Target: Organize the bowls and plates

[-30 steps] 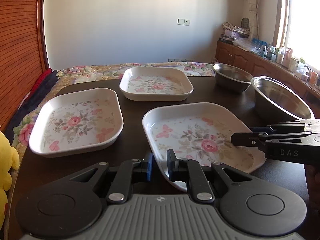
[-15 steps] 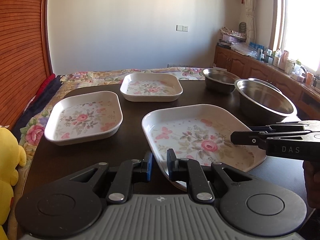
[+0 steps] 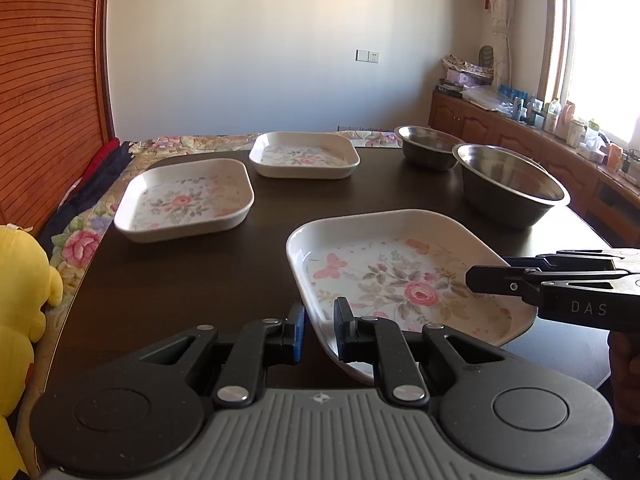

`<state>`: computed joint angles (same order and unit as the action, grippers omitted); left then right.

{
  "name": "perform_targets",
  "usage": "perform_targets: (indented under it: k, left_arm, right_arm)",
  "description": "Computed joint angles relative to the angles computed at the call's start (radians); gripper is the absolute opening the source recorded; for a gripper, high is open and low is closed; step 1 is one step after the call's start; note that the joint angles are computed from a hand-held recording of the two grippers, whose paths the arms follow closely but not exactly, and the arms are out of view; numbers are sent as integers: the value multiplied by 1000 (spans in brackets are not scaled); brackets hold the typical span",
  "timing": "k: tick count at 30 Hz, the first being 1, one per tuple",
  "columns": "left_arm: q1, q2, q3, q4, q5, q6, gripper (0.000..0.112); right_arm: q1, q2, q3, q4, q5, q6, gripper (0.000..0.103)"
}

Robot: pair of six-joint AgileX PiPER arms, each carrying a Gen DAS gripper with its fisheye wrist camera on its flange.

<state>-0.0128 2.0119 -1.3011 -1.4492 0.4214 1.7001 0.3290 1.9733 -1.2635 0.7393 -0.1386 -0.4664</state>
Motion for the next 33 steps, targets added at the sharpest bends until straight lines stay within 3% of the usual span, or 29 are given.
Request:
perform_targets:
  k: [8, 33]
  left_arm:
    - [14, -28, 90, -135, 3, 132, 17]
    - [31, 0, 83, -138, 0, 137, 17]
  right_arm:
    - [31, -17, 56, -10, -43, 28, 26]
    - [59, -9, 76, -18, -39, 51, 27]
